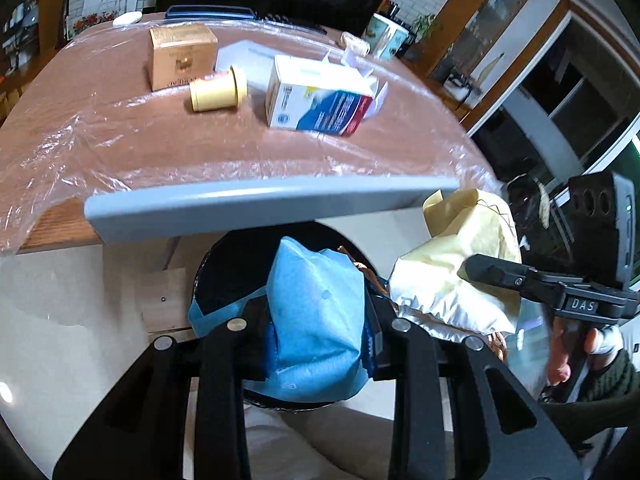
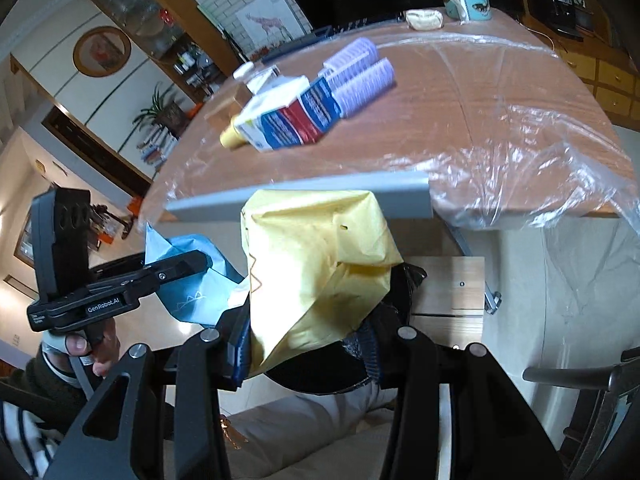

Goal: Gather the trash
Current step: 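Carry the blue cloth and yellow cloth in both tools over the black bin, then open both tools to drop the cloths into the black bin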

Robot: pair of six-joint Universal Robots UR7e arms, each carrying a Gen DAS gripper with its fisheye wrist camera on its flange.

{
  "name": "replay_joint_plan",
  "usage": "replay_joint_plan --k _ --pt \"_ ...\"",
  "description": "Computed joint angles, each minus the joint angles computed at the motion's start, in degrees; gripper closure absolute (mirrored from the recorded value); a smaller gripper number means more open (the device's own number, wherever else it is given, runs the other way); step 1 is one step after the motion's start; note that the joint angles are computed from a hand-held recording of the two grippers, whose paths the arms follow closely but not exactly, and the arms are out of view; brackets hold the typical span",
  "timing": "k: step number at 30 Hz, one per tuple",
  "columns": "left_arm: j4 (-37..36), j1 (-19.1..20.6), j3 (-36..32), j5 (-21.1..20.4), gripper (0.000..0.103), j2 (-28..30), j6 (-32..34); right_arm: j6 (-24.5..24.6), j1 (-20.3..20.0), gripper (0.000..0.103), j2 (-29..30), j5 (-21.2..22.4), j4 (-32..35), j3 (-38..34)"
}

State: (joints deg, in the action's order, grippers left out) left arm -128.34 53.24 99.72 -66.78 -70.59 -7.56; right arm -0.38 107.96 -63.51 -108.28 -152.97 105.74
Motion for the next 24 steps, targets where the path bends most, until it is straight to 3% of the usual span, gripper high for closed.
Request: replay_joint_plan --k 12,24 --pt "1.44 -0.08 1.29 5.60 0.070 1.55 1.28 -2.88 0.29 0.060 4.46 -4.94 0.44 -1.18" --pt "1.93 0.57 1.28 8.20 0.070 3.40 2.81 -5.06 0.39 0.060 9.06 -9.79 0.78 -3.71"
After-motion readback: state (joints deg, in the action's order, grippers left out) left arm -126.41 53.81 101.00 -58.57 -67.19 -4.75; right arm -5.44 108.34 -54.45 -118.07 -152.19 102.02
